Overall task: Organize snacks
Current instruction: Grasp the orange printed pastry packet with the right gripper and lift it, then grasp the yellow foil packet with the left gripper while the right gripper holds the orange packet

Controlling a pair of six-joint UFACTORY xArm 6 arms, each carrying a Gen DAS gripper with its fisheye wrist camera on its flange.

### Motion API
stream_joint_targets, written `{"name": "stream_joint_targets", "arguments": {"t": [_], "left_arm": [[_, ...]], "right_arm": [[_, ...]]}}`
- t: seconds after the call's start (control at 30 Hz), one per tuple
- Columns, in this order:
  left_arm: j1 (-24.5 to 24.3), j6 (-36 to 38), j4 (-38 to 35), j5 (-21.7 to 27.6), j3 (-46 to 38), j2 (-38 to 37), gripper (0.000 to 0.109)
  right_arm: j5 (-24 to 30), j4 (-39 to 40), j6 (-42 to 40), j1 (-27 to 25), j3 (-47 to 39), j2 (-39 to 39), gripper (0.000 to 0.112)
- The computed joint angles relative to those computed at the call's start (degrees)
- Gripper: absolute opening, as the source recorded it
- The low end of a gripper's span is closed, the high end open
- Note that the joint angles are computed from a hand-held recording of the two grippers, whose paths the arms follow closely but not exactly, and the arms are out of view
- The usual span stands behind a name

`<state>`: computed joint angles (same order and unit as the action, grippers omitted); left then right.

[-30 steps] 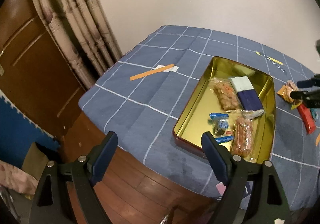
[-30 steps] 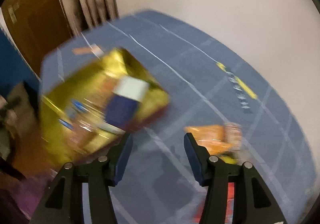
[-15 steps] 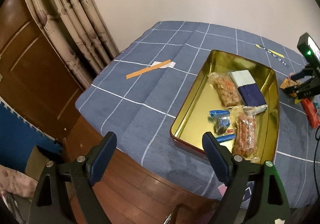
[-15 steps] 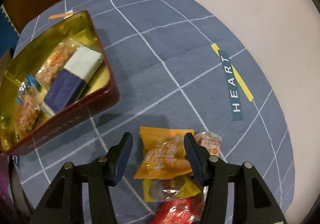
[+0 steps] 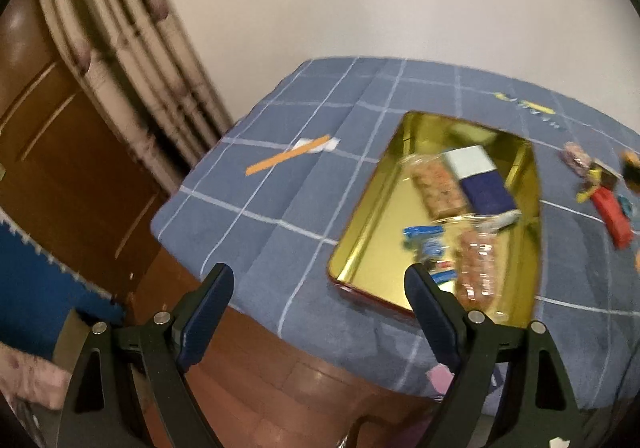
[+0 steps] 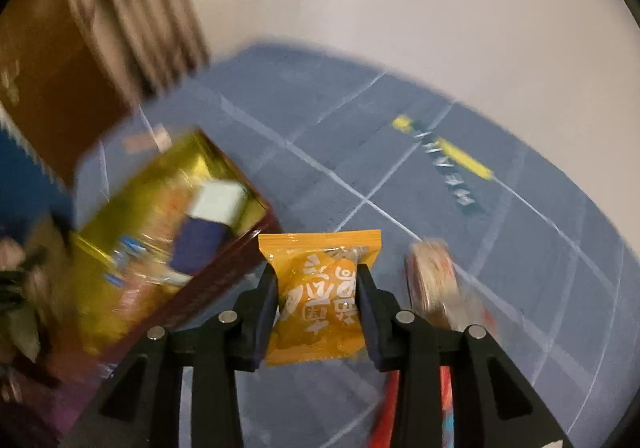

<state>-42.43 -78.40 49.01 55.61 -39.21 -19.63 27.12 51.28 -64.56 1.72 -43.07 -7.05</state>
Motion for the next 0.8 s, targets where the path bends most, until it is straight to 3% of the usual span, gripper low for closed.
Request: {"name": "stream_joint_targets", "arguments": {"t": [0.07,0.17,0.27,0.33,0.4,0.6,0.8], "left_arm": [[-2.3,0.1,2.4,-1.0,0.2,-0.7,0.085],[-3.8,4.8,1.0,-7.0,0.2,-0.7,0.085],[-3.3,13.1,-7.4,-16.3,-0.9,0.8,0.085],[-3.5,18.4,-12.4,-18.9,-3.6,3.4,0.085],[-3.9,22.7,-16.0,-20.9,-7.3,7.1,0.085],[-3.6,35.7,-23.7,-24.9,-19.8,19.9,0.086],[-2.8,47.8,-29.0,-23.8,-36.0,35.7,0.086]], "right_arm": [[-0.2,4.5,-2.2,-5.1,8.2,-7.9,0.038],[-4.6,2.7,-1.7,-14.3,19.7,-16.8,0.038],[-4.5,1.7,-3.9,-23.1,24.4,-20.7,0.038],[-6.3,2.0,-6.1,-25.8,25.5,-21.0,0.038],[-4.5,5.6,-10.5,-29.3,25.4,-21.0,0.038],[-3.4,14.8,-18.4,-31.1,22.7,-15.9,0.038],[-3.3,20.3,-23.1,-29.5,22.5,-12.5,0.038]]}}
